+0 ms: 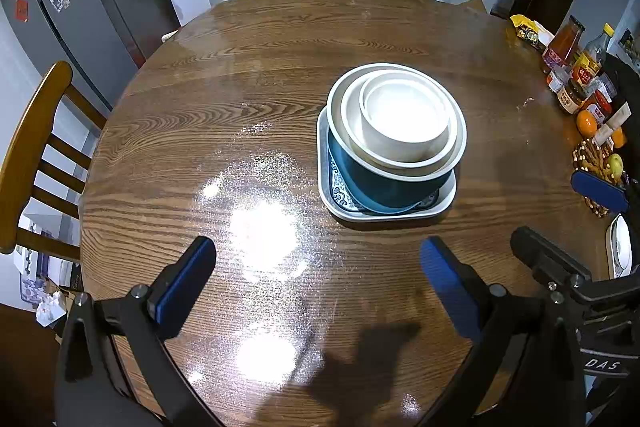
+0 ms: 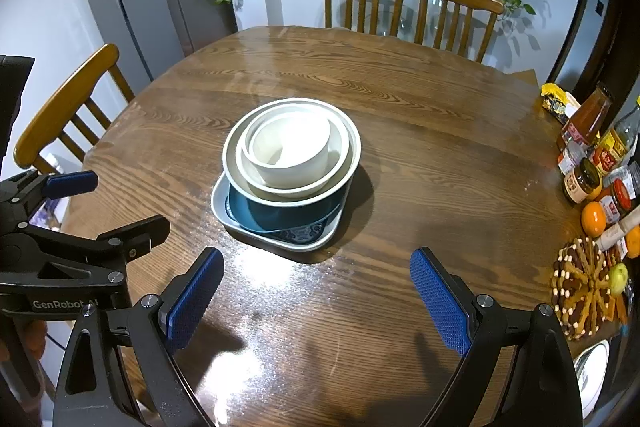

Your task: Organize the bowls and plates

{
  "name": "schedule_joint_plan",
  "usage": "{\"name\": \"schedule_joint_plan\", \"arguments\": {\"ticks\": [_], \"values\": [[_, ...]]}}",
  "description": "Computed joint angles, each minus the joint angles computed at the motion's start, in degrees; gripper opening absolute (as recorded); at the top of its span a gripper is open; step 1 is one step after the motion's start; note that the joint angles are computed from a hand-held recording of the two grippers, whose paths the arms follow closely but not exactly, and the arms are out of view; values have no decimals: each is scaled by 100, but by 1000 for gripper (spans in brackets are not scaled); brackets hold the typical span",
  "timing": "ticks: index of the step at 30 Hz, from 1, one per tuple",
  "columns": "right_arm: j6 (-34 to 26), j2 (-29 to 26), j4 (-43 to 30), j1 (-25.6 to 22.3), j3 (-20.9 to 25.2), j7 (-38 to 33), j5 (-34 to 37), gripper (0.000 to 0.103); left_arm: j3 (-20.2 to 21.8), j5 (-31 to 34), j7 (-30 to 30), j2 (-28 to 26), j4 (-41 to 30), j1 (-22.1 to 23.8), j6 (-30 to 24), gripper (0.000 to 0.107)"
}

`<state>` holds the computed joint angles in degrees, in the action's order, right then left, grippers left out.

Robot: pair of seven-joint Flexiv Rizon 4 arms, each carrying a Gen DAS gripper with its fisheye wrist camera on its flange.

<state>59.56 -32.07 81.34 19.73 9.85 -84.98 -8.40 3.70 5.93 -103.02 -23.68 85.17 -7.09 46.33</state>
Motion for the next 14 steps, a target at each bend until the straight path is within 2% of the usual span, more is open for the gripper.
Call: {"name": "schedule_joint_plan", "arguments": {"ticks": [14], "values": [[-33, -20, -40, -3, 3, -36, 16, 95, -14, -53, 41, -17, -20, 29, -22, 102]]}}
